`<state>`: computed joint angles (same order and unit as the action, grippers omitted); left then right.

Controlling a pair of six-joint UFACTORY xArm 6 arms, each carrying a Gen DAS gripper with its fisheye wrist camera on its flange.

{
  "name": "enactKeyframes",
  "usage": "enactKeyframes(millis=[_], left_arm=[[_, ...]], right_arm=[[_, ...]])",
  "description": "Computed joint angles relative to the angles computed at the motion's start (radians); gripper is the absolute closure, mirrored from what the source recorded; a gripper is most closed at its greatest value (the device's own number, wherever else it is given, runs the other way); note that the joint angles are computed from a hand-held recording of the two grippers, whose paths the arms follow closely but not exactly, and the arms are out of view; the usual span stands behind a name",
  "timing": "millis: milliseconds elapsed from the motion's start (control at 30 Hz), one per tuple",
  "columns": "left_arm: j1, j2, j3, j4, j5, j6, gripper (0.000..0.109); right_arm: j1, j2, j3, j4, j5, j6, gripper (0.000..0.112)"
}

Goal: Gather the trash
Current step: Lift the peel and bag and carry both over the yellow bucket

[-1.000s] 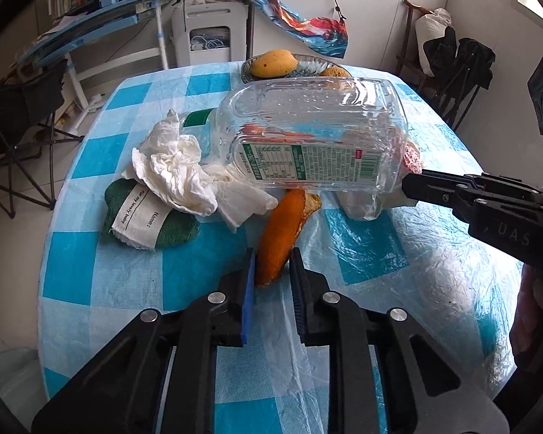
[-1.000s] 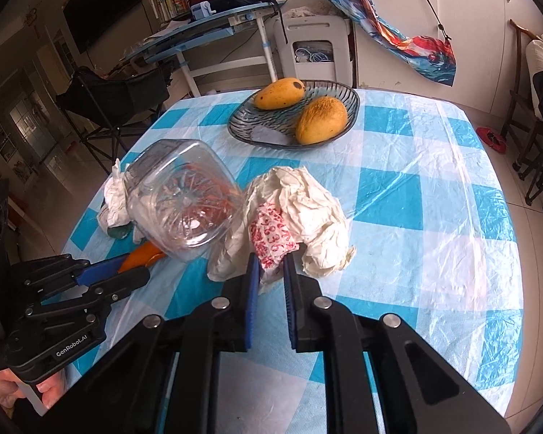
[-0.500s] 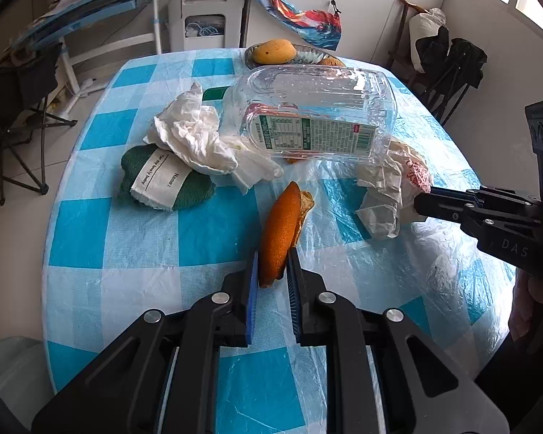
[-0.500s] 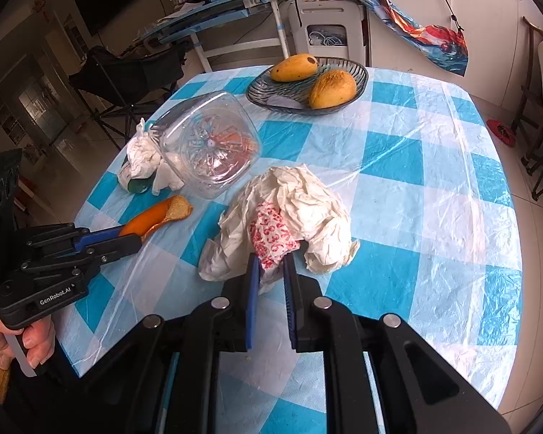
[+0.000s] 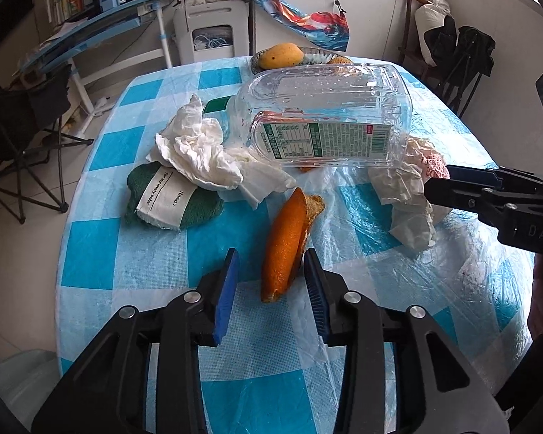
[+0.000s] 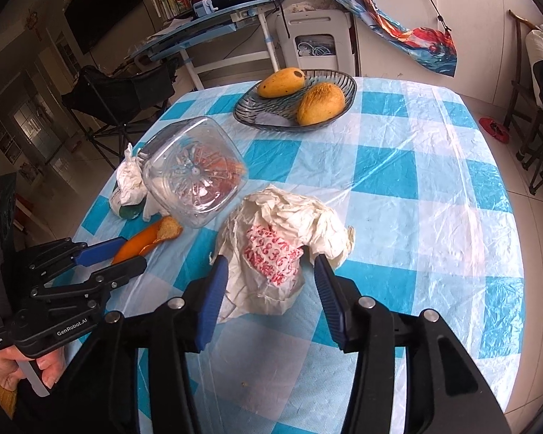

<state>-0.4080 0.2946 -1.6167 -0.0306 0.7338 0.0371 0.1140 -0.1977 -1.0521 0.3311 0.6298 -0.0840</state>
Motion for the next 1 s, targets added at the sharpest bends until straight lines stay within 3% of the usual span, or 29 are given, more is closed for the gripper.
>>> enactKeyframes(millis=[33, 67, 100, 200, 633, 1000], left_arm=[[0.000, -0.001, 0.000, -0.010, 0.002, 0.009, 0.080], [0.000, -0.003, -0.001, -0.025, 0.009, 0.022, 0.089], [-0.002, -0.005, -0.002, -0.033, 0.015, 0.028, 0.090], [-0.007, -0.018, 0.007, -0.048, 0.017, 0.047, 0.092], [0.022, -0.169, 0.152, -0.231, -0.039, 0.151, 0.093], [0.019, -0.351, 0.349, -0.278, -0.100, 0.166, 0.093]], right_arm=[[0.002, 0.001, 0.000, 0.004, 0.004, -0.004, 0.067], [0.004, 0.005, -0.002, 0.011, 0.012, -0.013, 0.080], [0.006, 0.010, -0.008, 0.016, 0.027, -0.019, 0.093], [0.019, 0.000, -0.006, 0.003, 0.036, -0.028, 0.102], [0.046, -0.139, 0.069, -0.030, 0.064, 0.032, 0.103], [0.142, -0.339, 0.228, -0.023, -0.008, 0.114, 0.103]])
